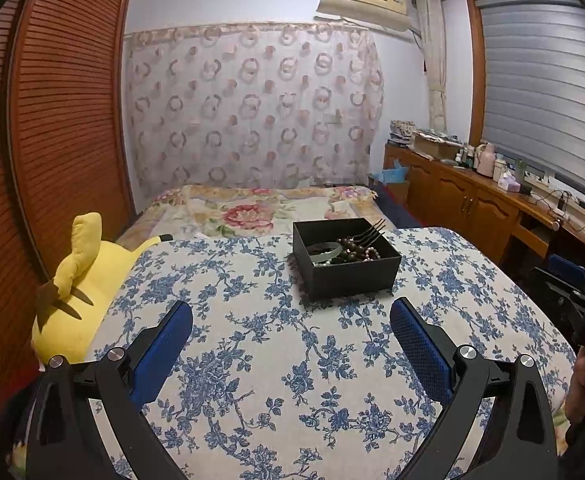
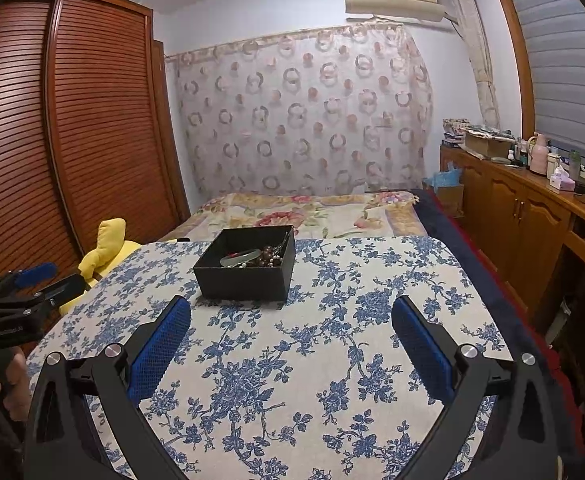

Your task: Organize jewelry

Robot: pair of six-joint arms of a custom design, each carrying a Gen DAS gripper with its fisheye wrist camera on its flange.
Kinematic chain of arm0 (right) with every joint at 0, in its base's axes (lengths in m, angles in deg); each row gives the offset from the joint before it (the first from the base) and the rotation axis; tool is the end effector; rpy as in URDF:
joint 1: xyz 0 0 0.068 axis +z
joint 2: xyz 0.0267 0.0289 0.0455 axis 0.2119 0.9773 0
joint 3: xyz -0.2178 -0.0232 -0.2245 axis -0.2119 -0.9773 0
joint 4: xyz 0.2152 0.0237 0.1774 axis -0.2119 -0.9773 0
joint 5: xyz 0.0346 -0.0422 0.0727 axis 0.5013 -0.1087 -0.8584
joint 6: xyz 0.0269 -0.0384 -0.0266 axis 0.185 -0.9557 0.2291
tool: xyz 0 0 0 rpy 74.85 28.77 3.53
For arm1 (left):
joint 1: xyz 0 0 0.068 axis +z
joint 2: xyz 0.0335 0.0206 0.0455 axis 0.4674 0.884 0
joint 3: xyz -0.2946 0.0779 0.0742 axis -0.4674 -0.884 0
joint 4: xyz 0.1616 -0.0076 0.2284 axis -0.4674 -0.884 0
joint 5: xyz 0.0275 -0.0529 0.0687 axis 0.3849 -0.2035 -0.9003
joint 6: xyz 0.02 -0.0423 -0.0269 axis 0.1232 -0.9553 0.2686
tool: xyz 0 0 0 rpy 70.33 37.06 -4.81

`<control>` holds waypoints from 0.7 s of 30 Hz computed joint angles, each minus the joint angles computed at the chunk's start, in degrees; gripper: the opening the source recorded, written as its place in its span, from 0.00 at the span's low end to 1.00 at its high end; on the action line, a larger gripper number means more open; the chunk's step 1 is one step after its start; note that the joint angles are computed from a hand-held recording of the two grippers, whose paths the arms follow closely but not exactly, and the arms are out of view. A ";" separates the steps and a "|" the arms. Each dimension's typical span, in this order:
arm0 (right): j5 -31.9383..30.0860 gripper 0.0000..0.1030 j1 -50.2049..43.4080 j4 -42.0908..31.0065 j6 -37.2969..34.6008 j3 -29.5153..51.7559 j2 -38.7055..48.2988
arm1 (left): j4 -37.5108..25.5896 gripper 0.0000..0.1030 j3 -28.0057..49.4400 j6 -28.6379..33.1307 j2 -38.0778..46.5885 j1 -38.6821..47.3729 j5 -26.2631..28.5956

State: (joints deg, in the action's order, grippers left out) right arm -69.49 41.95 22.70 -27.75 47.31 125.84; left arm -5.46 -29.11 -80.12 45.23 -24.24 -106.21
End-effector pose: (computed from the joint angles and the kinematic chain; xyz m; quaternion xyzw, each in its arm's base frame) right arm 0.2358 0.1388 0.2014 -0.2114 0.8156 0.2001 0.5001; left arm 0.1326 -0.1233 0.2204 -0.1231 0.8490 0.0603 0.5103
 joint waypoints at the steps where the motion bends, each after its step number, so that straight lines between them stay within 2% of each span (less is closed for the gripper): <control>1: 0.02 0.98 0.03 0.01 0.01 0.00 0.02 | -0.25 0.93 0.13 -0.15 0.03 -0.12 -0.07; 11: 0.02 0.98 0.06 0.19 -0.01 -0.08 0.06 | -3.82 0.93 1.50 -1.54 -0.75 -2.10 -1.79; 21: 0.11 0.98 0.06 0.34 -0.04 -0.17 0.08 | -3.99 0.93 1.51 -1.60 -0.92 -2.15 -1.83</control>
State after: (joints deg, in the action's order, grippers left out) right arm -69.39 42.01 23.04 -27.79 47.14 125.92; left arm -9.44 -27.60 -81.72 44.31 -26.39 -108.04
